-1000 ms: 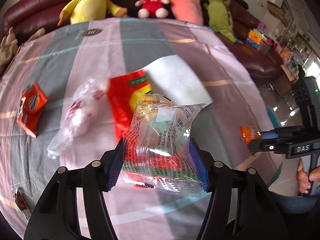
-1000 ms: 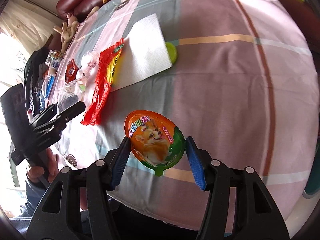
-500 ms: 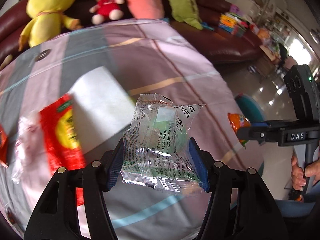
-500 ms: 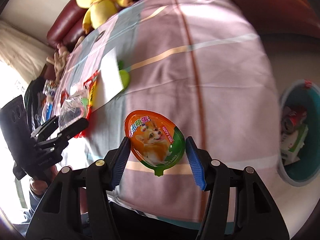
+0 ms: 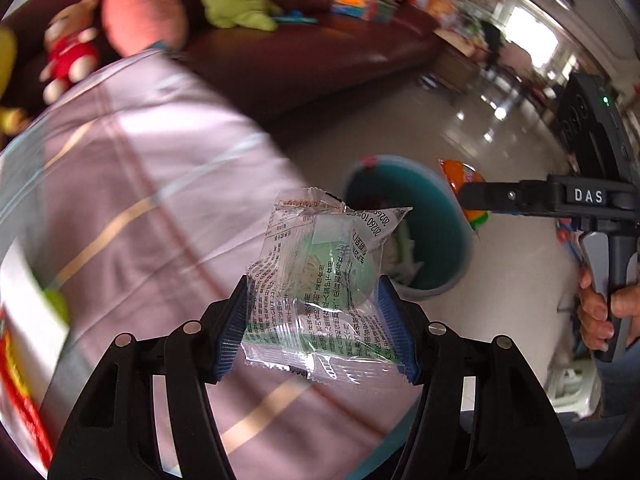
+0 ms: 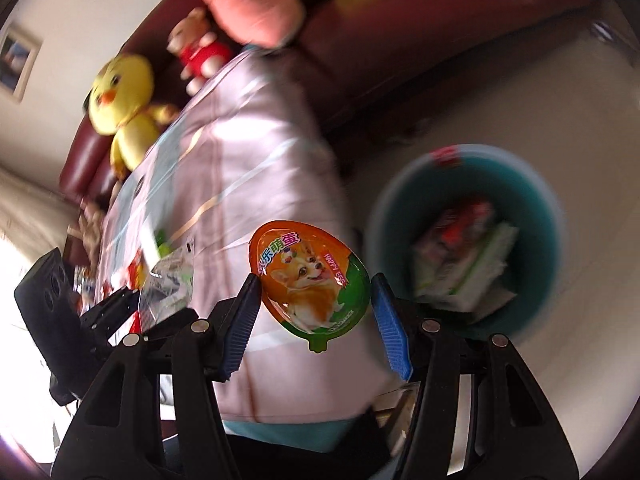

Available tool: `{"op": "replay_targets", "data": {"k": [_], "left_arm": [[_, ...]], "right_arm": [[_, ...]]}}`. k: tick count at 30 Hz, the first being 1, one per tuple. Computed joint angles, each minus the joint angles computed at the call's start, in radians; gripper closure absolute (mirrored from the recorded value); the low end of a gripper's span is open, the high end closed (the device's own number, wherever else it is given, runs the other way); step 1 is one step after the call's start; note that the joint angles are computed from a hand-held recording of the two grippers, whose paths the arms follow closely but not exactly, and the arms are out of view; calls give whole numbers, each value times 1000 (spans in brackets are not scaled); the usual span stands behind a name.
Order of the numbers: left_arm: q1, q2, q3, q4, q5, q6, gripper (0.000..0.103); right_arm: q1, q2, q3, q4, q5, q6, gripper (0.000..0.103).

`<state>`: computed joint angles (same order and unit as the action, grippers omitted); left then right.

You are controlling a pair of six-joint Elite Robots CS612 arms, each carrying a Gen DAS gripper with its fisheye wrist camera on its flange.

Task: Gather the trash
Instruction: 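Carry the clear packet and egg-shaped snack pack over the teal bucket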

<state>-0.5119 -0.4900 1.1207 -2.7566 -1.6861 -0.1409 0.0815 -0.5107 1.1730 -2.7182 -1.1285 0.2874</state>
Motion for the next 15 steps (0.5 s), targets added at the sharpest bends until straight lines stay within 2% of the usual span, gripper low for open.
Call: {"op": "replay_targets", "data": {"k": [8,15], "left_arm": [[-38,91,-181,159,-24,56,40],[-57,166,-323,290,-29,65,40]], "right_arm": [[-54,-7,54,-45,-9,52,49],[-76,5,55,-43,13,71,49]]}}
